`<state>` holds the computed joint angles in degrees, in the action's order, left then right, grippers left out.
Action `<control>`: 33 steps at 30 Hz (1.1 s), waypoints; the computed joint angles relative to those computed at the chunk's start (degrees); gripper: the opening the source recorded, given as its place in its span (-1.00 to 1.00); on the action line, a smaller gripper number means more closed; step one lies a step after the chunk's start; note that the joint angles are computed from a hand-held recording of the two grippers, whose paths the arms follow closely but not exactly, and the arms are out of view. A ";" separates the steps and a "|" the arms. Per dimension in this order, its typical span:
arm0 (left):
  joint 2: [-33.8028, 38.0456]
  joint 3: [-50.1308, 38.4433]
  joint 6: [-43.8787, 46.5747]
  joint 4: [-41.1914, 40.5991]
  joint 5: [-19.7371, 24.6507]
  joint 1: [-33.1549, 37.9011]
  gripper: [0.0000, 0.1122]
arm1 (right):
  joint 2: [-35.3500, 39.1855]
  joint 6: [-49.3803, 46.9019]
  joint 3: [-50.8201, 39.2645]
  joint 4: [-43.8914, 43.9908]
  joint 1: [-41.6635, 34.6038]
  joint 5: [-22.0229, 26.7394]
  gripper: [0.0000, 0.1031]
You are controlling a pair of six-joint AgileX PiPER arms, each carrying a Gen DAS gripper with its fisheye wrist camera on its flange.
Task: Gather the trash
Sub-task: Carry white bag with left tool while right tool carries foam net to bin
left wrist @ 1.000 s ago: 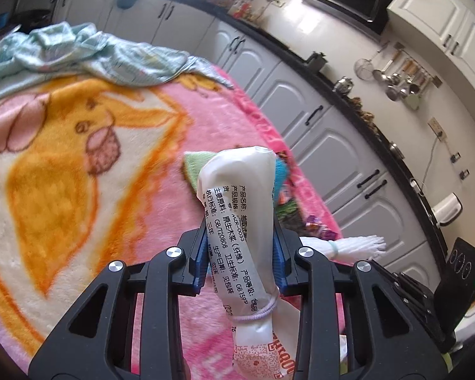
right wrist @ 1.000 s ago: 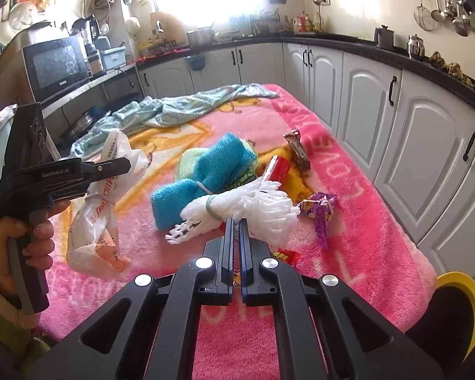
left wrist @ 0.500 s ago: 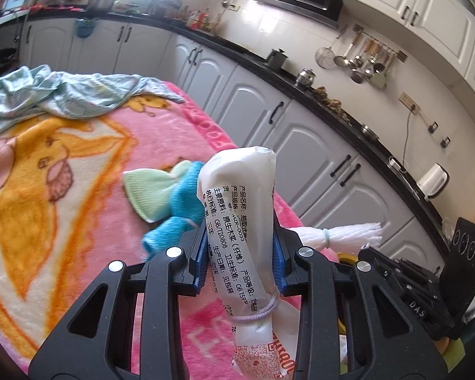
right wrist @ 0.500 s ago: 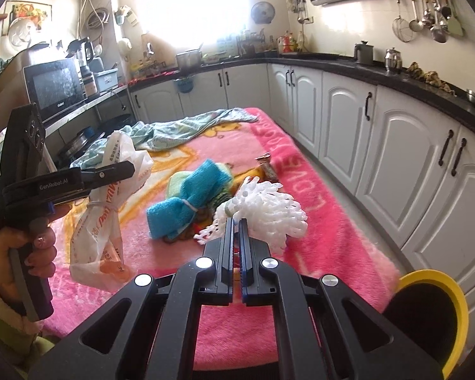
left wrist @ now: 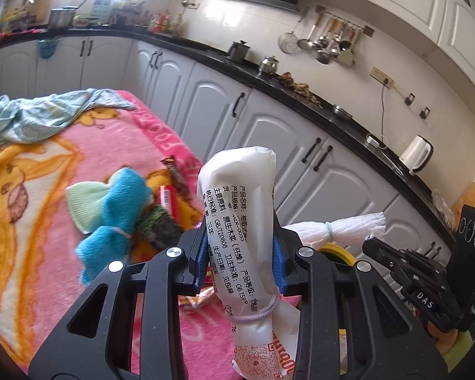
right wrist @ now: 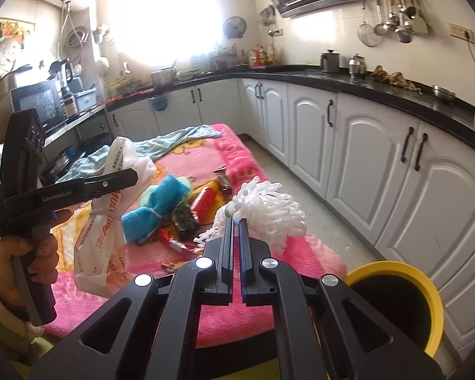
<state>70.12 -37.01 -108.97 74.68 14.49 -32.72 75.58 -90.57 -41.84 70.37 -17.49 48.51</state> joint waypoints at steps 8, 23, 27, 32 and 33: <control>5.30 -5.16 -2.33 3.04 1.67 -4.04 -0.55 | 0.66 -1.92 -0.92 0.28 -8.55 4.61 -0.94; 14.24 -15.31 -0.11 3.27 5.70 -11.20 -0.55 | 2.80 -4.90 -2.07 0.18 -20.05 10.14 -0.94; 16.66 -17.99 0.81 2.89 6.20 -12.40 -0.55 | 3.70 -5.36 -2.57 0.12 -22.84 11.60 -0.94; 19.79 -21.43 2.06 2.36 6.72 -13.65 -0.55 | 4.46 -6.12 -3.10 0.19 -26.45 12.88 -0.94; 20.49 -22.11 2.20 2.30 6.78 -13.89 -0.55 | 4.43 -6.32 -2.98 0.17 -27.07 13.08 -0.94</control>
